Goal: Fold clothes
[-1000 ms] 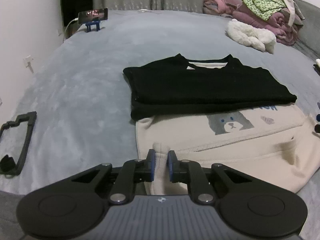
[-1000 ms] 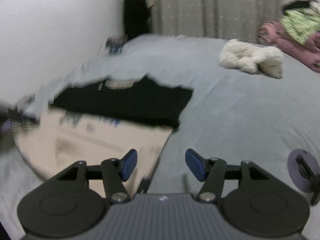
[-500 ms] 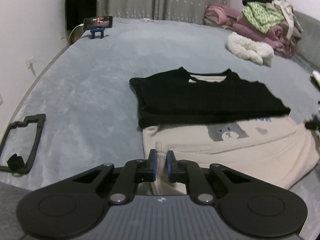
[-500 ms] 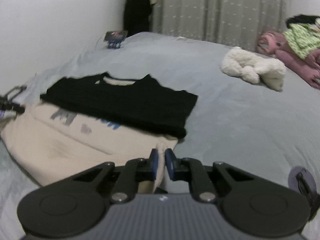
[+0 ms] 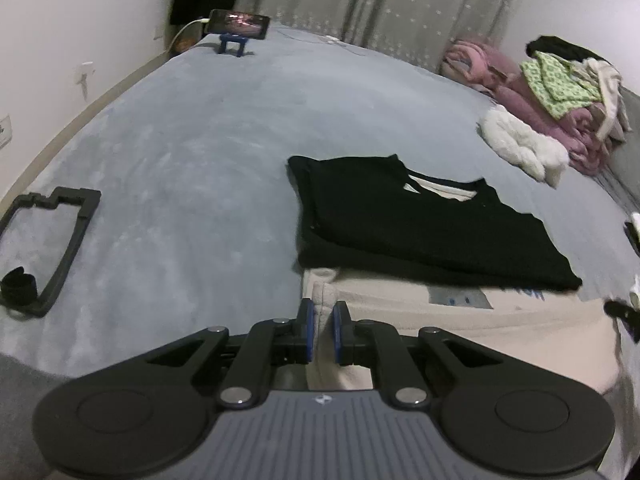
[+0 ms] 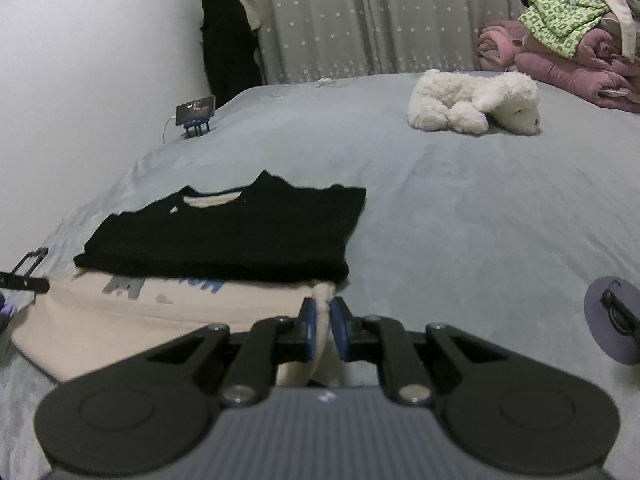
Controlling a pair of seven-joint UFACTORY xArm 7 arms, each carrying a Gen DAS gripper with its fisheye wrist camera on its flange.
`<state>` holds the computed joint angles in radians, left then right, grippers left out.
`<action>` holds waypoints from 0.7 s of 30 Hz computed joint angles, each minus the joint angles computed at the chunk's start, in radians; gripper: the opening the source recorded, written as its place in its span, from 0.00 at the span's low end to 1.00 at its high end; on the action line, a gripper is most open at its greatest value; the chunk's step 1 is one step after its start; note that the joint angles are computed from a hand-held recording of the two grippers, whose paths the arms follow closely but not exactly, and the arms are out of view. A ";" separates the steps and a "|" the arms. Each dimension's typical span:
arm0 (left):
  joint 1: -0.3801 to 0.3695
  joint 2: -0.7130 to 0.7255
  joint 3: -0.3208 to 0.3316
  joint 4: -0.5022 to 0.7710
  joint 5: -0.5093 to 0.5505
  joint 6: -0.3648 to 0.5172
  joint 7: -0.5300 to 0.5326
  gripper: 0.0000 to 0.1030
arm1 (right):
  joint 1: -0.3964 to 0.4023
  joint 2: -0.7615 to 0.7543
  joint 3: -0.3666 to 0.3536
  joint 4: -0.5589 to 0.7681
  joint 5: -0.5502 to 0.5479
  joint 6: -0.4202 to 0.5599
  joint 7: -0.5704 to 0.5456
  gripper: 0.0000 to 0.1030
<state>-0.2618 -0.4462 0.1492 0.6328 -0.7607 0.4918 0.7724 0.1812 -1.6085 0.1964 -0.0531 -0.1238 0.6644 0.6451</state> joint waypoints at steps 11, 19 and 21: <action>-0.011 0.089 -0.064 0.005 0.052 -0.137 -0.057 0.09 | -0.061 0.244 0.057 0.040 -0.038 -0.117 0.077 0.10; -0.071 0.076 -0.024 -0.003 0.017 -0.205 -0.027 0.09 | -0.077 0.280 0.077 0.043 -0.075 -0.173 0.116 0.10; -0.068 0.089 -0.024 0.002 0.024 -0.205 -0.043 0.09 | -0.084 0.288 0.082 0.044 -0.081 -0.185 0.128 0.10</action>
<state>-0.3302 -0.3576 0.1251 0.6349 -0.7365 0.2871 0.7294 0.0969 -1.3204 0.2784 -0.0095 -0.2050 0.4789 0.7727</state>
